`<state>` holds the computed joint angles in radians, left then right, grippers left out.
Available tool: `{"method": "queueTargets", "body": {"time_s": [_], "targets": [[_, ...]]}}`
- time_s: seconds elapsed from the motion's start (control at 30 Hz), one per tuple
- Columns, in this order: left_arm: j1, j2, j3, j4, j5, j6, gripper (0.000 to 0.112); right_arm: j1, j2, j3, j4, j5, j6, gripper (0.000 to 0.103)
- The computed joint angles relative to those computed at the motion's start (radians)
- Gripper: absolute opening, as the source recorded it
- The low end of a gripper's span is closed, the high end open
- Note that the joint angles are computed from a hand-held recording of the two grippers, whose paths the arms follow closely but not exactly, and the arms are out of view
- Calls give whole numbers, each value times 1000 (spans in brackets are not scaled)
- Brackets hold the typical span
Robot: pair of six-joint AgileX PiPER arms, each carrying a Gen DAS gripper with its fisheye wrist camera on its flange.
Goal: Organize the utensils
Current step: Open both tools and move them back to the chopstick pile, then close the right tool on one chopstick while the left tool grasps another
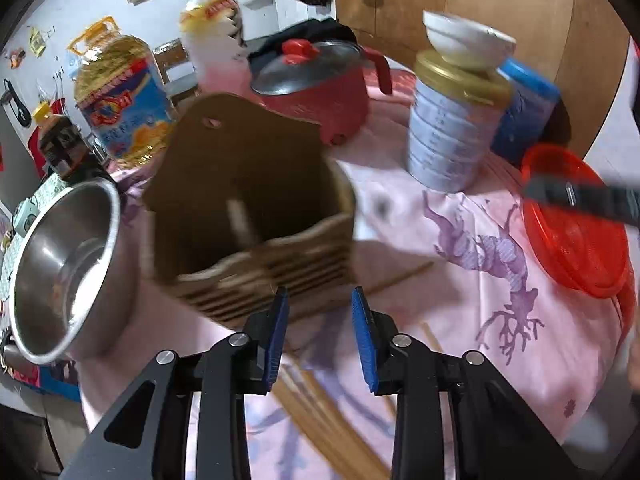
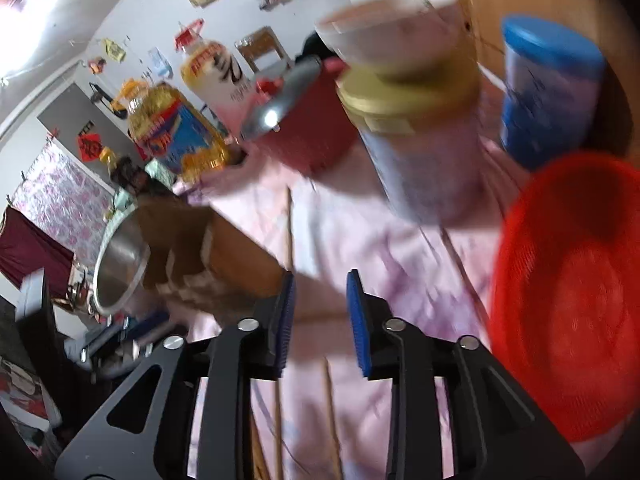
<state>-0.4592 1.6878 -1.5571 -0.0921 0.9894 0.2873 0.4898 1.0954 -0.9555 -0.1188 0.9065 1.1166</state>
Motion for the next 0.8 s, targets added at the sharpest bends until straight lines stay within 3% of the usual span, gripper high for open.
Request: {"method": "queueTargets", "body": {"time_s": [0.17, 0.33, 0.5, 0.7, 0.73, 0.8], "targets": [[-8, -18, 57, -23, -3, -57, 32, 154, 11, 118, 31, -40, 49, 33], [91, -97, 203, -52, -7, 63, 32, 294, 149, 112, -22, -123, 173, 33], [240, -122, 283, -101, 20, 180, 32, 306, 302, 28, -26, -130, 155, 30], [287, -126, 304, -140, 53, 230, 32, 256, 414, -32, -1, -98, 99, 30], [288, -127, 308, -145, 57, 237, 32, 259, 429, -40, -21, -88, 107, 28], [269, -125, 313, -152, 62, 231, 32, 269, 464, -74, -47, -37, 92, 7]]}}
